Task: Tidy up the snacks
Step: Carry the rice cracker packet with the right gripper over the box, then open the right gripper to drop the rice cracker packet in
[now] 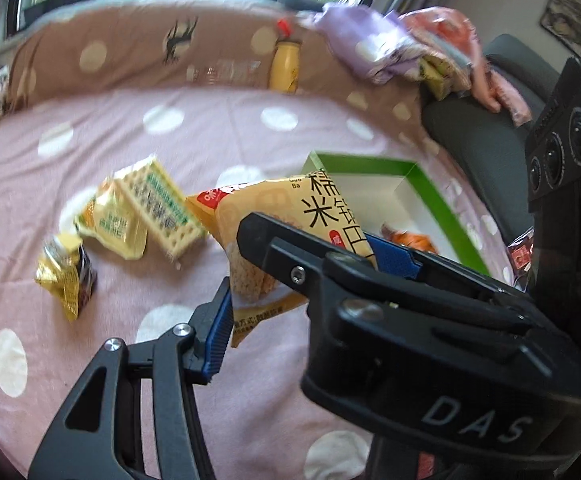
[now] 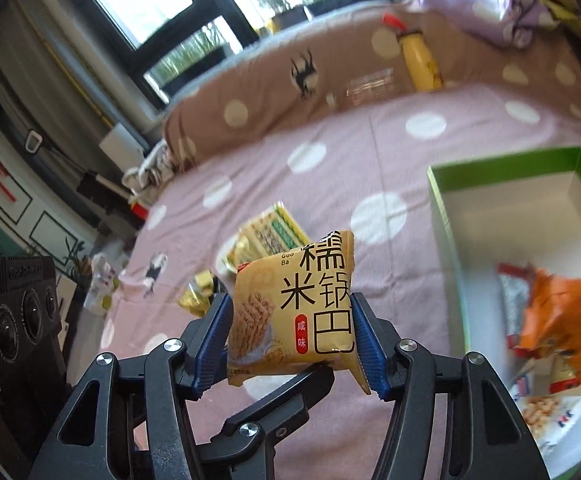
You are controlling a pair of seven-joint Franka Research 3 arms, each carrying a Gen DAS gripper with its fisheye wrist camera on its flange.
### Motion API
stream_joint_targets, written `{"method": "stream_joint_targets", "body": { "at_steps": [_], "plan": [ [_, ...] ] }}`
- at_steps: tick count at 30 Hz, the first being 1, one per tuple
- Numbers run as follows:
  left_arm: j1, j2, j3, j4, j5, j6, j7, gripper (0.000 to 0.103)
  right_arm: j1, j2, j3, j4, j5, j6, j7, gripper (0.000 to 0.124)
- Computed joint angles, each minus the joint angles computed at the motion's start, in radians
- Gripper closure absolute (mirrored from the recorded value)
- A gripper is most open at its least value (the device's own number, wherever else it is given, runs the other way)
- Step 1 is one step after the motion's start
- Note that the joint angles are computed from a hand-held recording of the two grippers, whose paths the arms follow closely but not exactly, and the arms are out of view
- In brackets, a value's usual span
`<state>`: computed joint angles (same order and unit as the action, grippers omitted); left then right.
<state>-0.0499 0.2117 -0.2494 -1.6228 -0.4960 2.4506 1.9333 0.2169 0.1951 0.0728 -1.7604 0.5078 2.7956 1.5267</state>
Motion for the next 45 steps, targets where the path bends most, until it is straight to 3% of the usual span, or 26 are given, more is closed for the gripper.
{"method": "stream_joint_targets", "body": {
  "at_steps": [4,12,15,18,31,37,45],
  "plan": [
    [-0.014,-0.026,-0.028,-0.028,-0.069,0.101,0.112,0.055,0.001,-0.070,-0.011,-0.077,-0.003,0.099,0.006,0.062],
    [-0.063,0.039,-0.067,0.100,-0.040,0.080,0.232,0.055,-0.022,-0.166,-0.046,-0.200,-0.022,0.262,0.085,0.062],
    [-0.075,0.079,-0.088,0.154,-0.035,0.054,0.260,0.055,-0.038,-0.196,-0.061,-0.244,-0.057,0.297,0.145,0.062],
    [-0.089,0.110,-0.104,0.193,-0.030,0.031,0.265,0.055,-0.050,-0.213,-0.070,-0.270,0.008,0.312,0.105,0.062],
    [-0.169,0.278,-0.117,0.406,0.113,-0.135,0.123,0.055,-0.119,-0.203,-0.101,-0.291,-0.010,0.207,0.223,0.062],
    [-0.170,0.347,-0.132,0.495,0.111,-0.237,0.072,0.055,-0.147,-0.197,-0.112,-0.287,-0.278,0.127,0.478,0.062],
    [-0.161,0.391,-0.141,0.546,0.079,-0.318,0.020,0.055,-0.157,-0.189,-0.115,-0.267,-0.343,0.059,0.532,0.062]
  ]
}}
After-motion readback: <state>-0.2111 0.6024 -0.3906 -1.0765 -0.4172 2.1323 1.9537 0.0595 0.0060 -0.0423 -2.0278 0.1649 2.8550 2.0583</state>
